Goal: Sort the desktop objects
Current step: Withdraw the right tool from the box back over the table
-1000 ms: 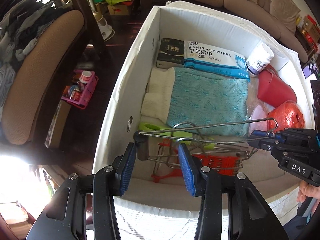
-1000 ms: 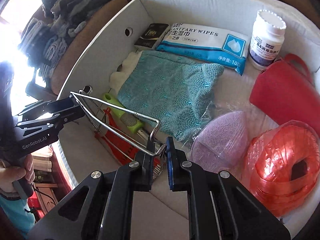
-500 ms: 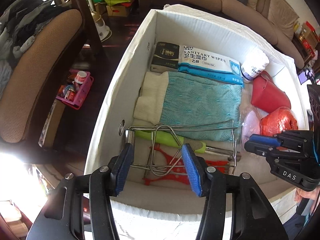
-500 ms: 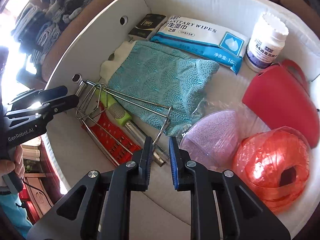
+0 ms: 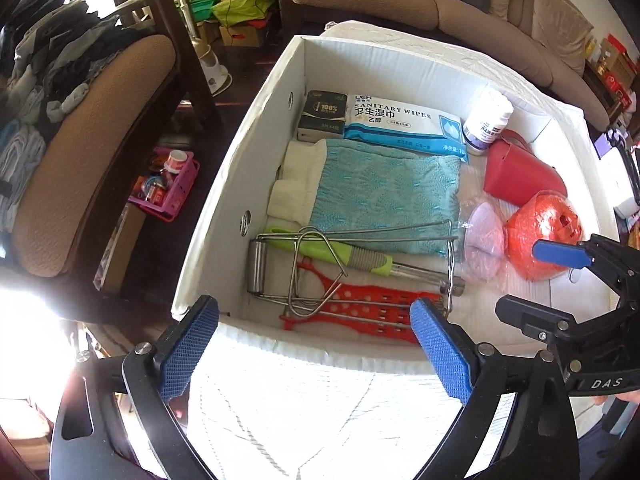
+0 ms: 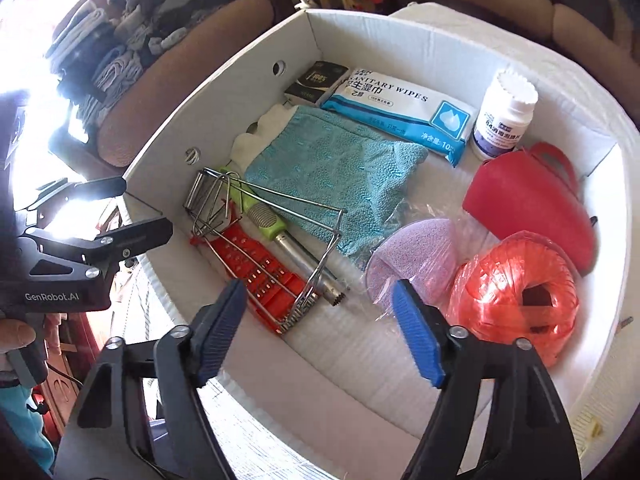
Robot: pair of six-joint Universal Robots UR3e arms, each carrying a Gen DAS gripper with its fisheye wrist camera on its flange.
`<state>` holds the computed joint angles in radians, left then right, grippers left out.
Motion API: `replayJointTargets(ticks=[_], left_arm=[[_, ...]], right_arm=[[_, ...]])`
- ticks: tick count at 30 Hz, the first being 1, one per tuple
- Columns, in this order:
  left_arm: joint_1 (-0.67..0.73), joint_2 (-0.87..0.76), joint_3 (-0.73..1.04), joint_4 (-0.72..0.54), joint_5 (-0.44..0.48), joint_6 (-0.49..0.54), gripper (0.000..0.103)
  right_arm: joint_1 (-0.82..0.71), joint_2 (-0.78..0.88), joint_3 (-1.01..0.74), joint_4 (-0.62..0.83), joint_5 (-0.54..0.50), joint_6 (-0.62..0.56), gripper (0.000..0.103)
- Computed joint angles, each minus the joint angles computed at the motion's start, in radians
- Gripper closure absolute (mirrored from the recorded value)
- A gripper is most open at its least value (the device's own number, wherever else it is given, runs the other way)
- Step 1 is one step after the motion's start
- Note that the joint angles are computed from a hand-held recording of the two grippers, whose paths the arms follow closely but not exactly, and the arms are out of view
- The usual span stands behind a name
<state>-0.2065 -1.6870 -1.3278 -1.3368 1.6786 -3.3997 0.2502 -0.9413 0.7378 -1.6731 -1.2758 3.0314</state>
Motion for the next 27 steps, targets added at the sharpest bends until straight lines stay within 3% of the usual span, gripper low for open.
replayJointTargets(ticks=[3, 8, 17, 21, 27], left_arm=[[-0.046, -0.004, 0.012, -0.015, 0.045, -0.028, 0.000], [-0.101, 0.008, 0.019, -0.033, 0.057, -0.068, 0.000], [-0.240, -0.035, 0.151, -0.104, 0.107, -0.156, 0.000], [-0.333, -0.094, 0.250, -0.132, 0.138, -0.215, 0.000], [-0.495, -0.257, 0.459, -0.155, 0.155, -0.286, 0.000]], right_arm=[[0.009, -0.060, 0.076, -0.042, -0.035, 0.005, 0.009], [-0.012, -0.183, 0.231, -0.095, -0.042, -0.003, 0.000], [-0.154, -0.469, 0.512, -0.114, 0.002, -0.076, 0.000], [-0.286, -0.640, 0.649, -0.075, 0.036, -0.181, 0.000], [-0.636, -0.932, 0.822, 0.112, 0.117, -0.463, 0.000]])
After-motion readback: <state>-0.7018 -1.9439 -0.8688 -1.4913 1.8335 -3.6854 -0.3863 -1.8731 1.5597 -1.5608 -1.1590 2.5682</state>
